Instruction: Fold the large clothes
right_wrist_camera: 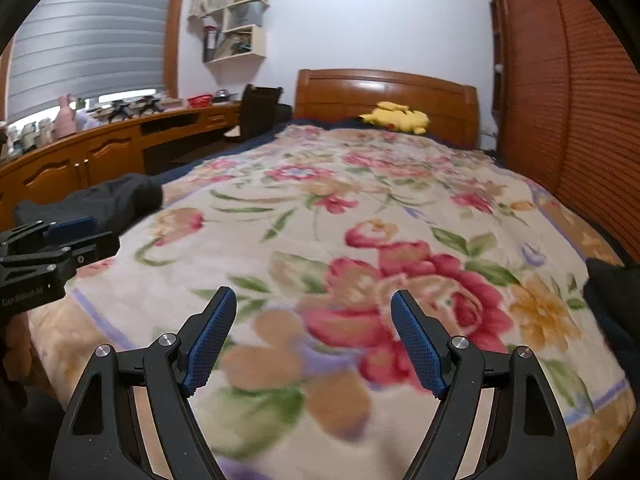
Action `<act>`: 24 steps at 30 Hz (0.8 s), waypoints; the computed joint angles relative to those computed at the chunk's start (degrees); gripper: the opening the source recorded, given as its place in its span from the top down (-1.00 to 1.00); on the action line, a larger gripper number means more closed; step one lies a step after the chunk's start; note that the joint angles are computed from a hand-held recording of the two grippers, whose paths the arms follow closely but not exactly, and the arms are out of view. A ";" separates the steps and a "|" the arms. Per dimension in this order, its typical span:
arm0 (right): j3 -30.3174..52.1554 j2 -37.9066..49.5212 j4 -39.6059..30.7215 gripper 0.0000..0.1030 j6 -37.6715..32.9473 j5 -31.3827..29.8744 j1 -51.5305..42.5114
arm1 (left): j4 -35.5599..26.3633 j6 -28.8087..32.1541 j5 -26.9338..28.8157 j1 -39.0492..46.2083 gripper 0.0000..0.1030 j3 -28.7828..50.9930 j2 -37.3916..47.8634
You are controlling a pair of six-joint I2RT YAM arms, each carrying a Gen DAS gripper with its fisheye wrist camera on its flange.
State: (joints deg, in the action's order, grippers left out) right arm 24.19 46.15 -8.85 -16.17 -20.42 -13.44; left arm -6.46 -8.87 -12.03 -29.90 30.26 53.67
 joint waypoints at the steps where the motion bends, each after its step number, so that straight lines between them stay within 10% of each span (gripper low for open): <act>1: -0.07 0.60 0.45 -0.58 -0.56 -0.72 -1.50 | 0.52 -0.35 -0.41 -0.93 -0.08 0.27 0.92; 24: -5.50 -0.19 12.60 -0.58 -1.75 -15.97 -23.91 | 11.63 -3.39 -12.38 -11.06 -0.09 -3.20 4.69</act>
State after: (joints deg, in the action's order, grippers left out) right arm 18.69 45.96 3.76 -17.92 -36.39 -37.34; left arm 5.17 -12.27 -24.41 -40.96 27.06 58.36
